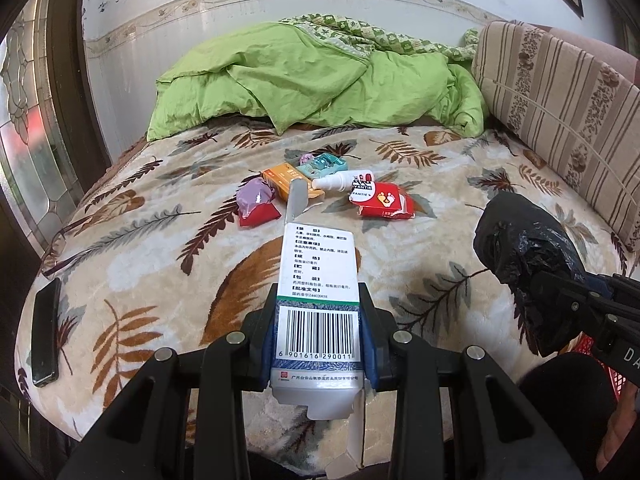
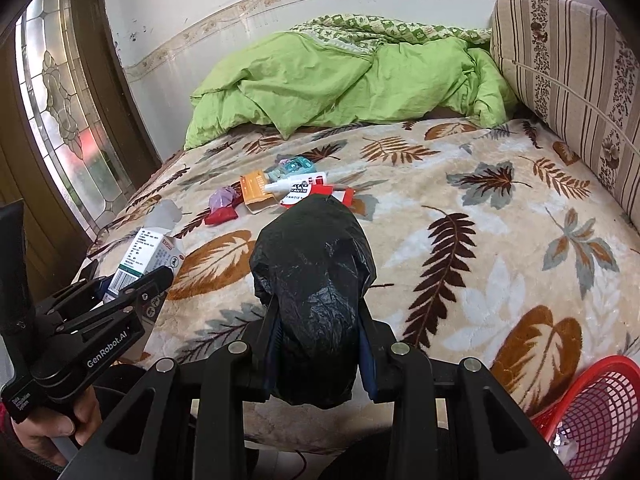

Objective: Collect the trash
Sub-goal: 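Hold the medicine box and black bag raised above the bed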

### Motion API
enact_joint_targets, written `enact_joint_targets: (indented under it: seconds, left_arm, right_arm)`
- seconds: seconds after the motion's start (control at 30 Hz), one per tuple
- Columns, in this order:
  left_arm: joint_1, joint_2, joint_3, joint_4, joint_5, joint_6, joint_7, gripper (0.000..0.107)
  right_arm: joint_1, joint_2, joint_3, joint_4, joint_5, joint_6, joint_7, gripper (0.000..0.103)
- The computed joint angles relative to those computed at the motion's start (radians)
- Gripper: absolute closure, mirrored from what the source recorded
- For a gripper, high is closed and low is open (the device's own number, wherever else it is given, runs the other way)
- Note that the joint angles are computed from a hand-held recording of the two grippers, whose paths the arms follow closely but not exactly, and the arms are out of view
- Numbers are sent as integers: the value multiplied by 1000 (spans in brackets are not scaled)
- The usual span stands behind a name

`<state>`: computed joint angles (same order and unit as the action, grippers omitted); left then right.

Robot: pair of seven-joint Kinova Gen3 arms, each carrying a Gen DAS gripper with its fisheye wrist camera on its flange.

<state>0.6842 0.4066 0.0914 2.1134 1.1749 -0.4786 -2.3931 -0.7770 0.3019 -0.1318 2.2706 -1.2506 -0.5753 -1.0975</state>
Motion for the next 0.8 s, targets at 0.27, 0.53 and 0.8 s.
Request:
enact_joint_targets:
  seconds: [0.27,0.53,0.8]
  left_arm:
    - [4,2,0,1,2,-2,-3,75]
    - [5,5,0,1,-5,0,2,75]
    - [9,7,-1,-2,1,1,-3,75]
  right_arm:
    - [3,0,0,-3,-6,9,5,69]
    - [5,-2,2,-5,-4,17,6,69]
    - [4,-2,1,-6,-8,17,9,69]
